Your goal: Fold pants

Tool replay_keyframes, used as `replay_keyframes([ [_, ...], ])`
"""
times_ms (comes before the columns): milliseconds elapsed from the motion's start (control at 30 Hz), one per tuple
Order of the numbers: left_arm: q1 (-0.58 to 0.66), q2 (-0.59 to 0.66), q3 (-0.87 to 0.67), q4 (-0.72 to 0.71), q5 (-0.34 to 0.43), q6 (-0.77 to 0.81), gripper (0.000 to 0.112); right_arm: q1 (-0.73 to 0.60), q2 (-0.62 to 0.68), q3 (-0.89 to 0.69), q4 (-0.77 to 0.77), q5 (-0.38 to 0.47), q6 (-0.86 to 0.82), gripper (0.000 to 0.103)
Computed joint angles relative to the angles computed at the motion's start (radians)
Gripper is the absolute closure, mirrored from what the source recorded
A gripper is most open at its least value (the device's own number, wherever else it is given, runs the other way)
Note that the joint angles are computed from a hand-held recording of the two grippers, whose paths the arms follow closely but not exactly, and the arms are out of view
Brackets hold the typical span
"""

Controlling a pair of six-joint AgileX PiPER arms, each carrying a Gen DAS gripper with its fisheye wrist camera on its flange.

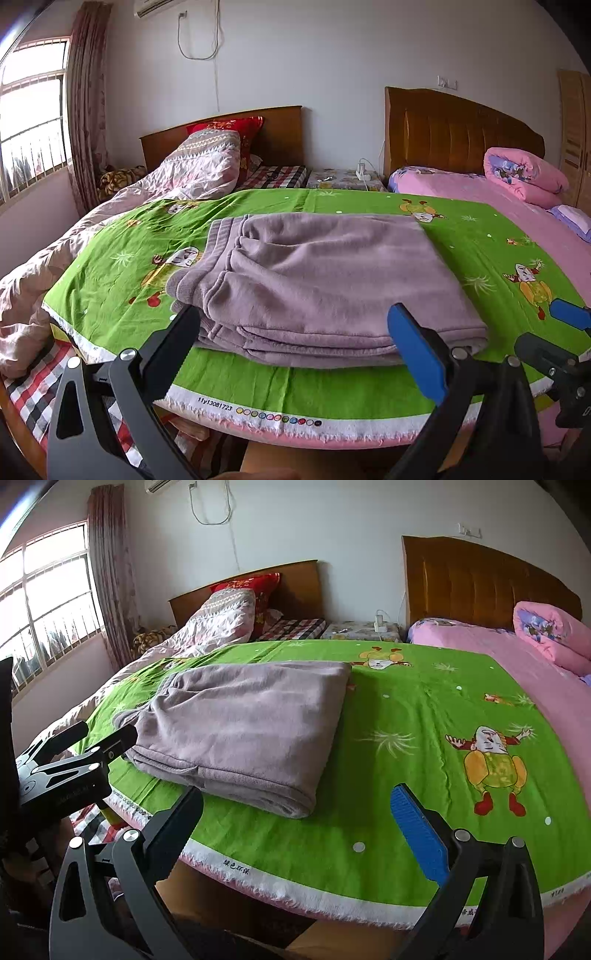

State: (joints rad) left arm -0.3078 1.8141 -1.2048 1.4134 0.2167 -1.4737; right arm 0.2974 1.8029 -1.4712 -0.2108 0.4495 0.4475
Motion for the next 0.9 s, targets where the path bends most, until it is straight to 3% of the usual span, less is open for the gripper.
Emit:
replay_keyframes([
  [600, 0.007, 0.001, 0.005, -0.012, -0.01, 0.01, 0.011, 0.0, 0.001, 0.001, 0.012, 0.003, -0.01, 0.005],
  [900, 0.022, 0.007, -0.003, -0.089, -0.027, 0.09, 0.011, 0.0, 0.001, 0.004, 0.013, 0.002, -0.012, 0.005],
])
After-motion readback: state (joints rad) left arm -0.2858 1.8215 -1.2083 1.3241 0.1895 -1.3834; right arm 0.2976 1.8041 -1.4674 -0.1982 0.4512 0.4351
